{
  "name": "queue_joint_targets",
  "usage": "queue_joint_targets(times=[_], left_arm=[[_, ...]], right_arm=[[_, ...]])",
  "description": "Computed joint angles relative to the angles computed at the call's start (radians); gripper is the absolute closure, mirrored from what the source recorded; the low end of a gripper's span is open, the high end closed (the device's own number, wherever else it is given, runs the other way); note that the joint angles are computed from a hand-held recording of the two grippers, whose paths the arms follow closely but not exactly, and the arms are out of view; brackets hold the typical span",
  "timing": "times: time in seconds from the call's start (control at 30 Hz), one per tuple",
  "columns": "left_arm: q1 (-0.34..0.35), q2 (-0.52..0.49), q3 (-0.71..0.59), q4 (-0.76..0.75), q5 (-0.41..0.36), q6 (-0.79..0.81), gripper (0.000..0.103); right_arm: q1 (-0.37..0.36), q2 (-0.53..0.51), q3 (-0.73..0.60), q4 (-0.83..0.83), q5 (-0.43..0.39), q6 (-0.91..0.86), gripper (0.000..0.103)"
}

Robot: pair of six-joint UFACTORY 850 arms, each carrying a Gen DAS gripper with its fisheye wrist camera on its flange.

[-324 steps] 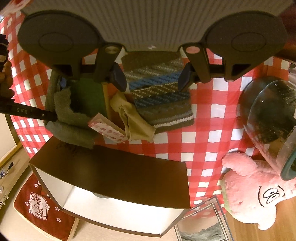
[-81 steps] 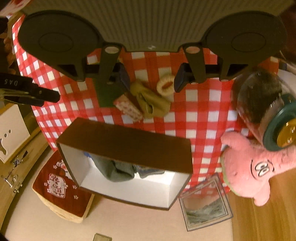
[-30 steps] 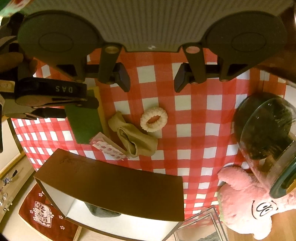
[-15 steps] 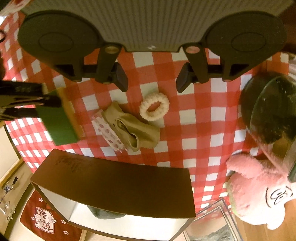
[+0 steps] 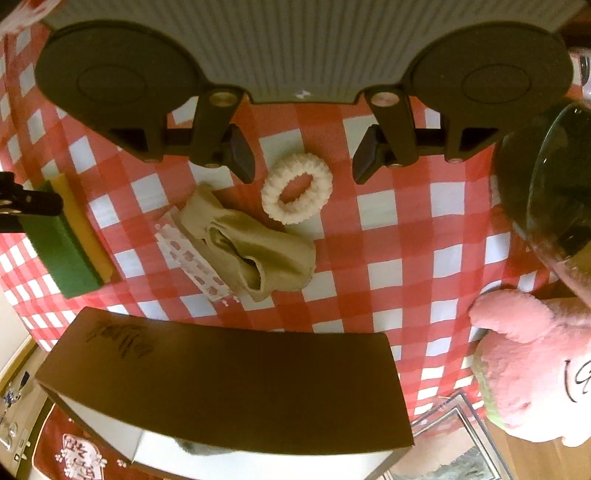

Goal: Organize soft objects

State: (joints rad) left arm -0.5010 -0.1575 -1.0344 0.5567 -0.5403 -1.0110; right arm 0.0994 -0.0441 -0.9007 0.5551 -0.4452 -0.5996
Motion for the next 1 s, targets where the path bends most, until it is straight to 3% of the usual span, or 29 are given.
queue_joint_targets(times=[0.4, 0.47, 0.63, 1.0], left_arm=[[0.020, -0.048, -0.023, 0.034, 0.024, -0.032, 0.048], [0.020, -0.043, -0.016, 0.046, 0.039, -0.036, 0.063], [0.014, -0.024, 0.003, 0.062, 0.051, -0.051, 0.082], [-0.036, 0.054, 0.070, 0.051, -0.033, -0.108, 0.082]], right_arm=[[-0.002, -0.012, -0.007, -0.003, 0.000, 0.012, 0.029], [-0.001, -0.013, -0.008, -0.004, 0.000, 0.015, 0.028], [0.000, -0.013, -0.009, -0.006, 0.000, 0.016, 0.028], [0.008, -0.011, -0.003, -0.009, 0.027, -0.004, 0.026]])
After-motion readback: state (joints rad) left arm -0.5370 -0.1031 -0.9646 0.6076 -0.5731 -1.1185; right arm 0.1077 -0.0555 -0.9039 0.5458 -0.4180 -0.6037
